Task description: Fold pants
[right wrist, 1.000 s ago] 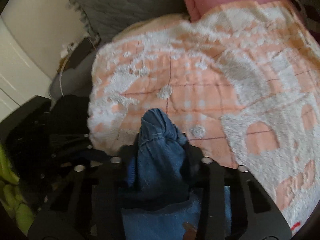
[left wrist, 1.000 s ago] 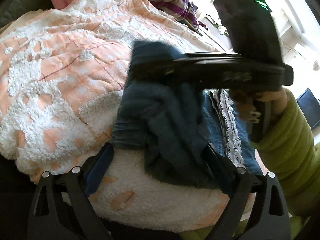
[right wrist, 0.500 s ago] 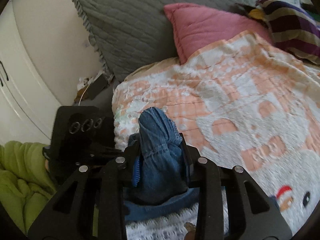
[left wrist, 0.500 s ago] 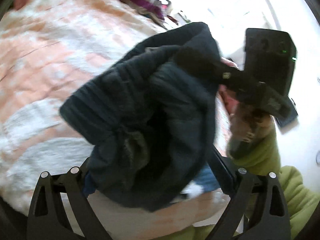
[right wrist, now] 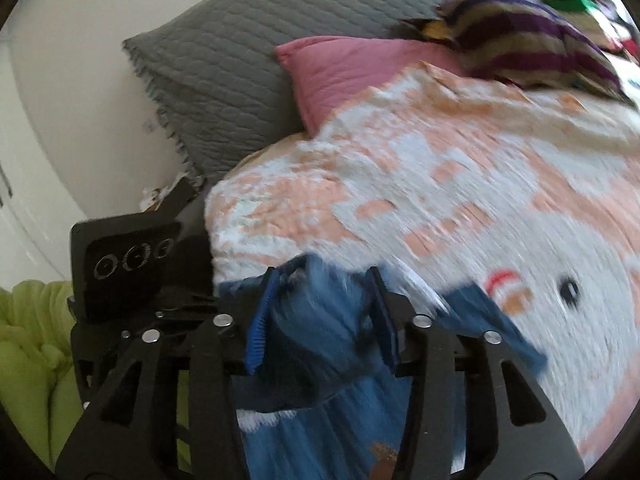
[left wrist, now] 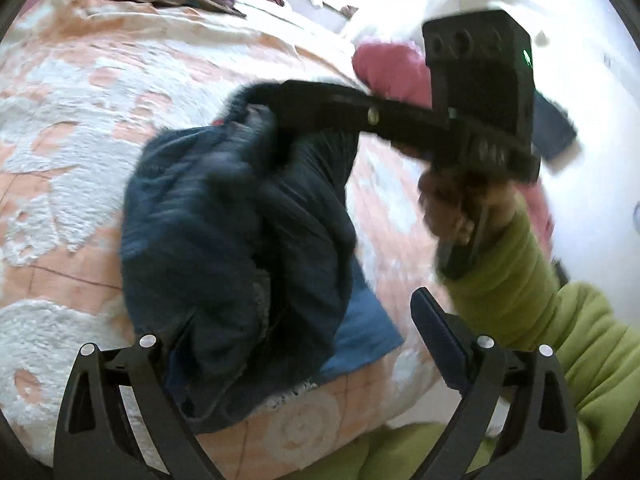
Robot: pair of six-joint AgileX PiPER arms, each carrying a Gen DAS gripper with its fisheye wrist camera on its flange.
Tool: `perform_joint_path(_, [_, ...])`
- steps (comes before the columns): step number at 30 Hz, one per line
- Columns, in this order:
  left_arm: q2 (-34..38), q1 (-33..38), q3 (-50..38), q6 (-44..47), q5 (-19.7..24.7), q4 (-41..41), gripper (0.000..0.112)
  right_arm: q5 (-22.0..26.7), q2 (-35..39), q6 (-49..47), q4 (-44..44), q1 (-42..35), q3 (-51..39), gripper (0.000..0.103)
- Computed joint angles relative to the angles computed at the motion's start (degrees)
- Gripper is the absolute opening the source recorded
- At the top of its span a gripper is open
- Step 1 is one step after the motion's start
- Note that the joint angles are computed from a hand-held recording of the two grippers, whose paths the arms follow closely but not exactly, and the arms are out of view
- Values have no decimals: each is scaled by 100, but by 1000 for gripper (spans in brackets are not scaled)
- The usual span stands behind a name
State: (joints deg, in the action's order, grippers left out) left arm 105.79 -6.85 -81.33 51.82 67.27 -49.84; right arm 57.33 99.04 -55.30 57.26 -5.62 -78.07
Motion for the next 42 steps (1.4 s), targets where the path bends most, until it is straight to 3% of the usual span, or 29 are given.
perform_joint_path(3, [57,-195,-48,-48,-115,250,93,-332,-313,18,62,-272,588,44])
perform_joint_path(7, [-3,-396,16,-120,-321,457,94,-760,-636,-59,-148,-92,1165,48])
perform_joint_path(12, [-325,-526,603,58,-704,616,94,-1601,-701,1079,-1722,355,1558,48])
perform_joint_path(17, [-501,-384,862,457,-856,599,94,-1821,-837,1147,-1839,400,1741,53])
perform_joint_path(21, [-960,122,1099,634,-870,251,94,-1422,-1117,488,-1108,101,1692,55])
perform_joint_path(24, [-1033,264,931,202,-1238,445,92,-1284,-1014,572,-1118,50,1288,55])
perform_joint_path(27, [-879,117,724,-350,-1527,892,51,-970,-577,813,-1431,201,628,45])
perform_joint_path(28, [-799,64,690,-414,-1516,950,49,-890,-416,914,-1548,270,425,43])
perform_joint_path(31, [-809,-170,928,-266,-1606,1148,47,-643,83,1265,-2029,505,-124,43])
perform_joint_path(33, [-934,-418,1233,-214,-1971,1464,47,-547,394,1557,-2494,724,-389,43])
perform_joint_path(35, [-1030,-510,1445,-202,-2182,1632,47,-417,639,1693,-2750,904,-525,24])
perform_joint_path(36, [-1045,-466,1451,-170,-2143,1591,48,-473,632,1679,-2745,978,-459,4])
perform_joint_path(42, [-1071,-253,1478,-144,-2137,1420,53,-1321,403,2211,-3526,1683,-576,3])
